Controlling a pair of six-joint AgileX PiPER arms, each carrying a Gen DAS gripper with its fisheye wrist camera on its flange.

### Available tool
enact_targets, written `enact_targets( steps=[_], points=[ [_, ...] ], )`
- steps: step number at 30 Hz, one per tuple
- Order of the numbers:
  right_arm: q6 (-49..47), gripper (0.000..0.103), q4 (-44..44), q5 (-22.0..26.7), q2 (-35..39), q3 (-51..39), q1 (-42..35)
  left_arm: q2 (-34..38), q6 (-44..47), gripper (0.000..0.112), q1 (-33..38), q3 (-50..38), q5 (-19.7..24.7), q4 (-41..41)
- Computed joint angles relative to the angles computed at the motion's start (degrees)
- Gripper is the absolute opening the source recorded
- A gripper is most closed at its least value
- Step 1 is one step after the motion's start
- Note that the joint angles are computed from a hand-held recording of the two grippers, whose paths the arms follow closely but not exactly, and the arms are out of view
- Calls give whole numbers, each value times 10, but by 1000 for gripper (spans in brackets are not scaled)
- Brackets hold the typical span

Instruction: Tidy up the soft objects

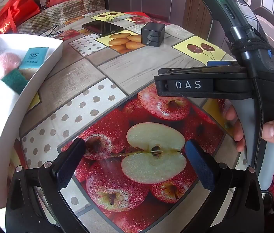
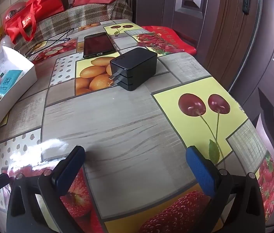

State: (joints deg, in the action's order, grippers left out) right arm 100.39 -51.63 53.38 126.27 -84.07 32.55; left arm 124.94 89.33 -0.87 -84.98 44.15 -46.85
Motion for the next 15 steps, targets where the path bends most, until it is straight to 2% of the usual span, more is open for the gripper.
enact_targets(
  steps=[15],
  points=[
    [-6, 103, -6, -17, 7, -6, -1, 0, 1, 103, 0, 0, 1, 0]
  ],
)
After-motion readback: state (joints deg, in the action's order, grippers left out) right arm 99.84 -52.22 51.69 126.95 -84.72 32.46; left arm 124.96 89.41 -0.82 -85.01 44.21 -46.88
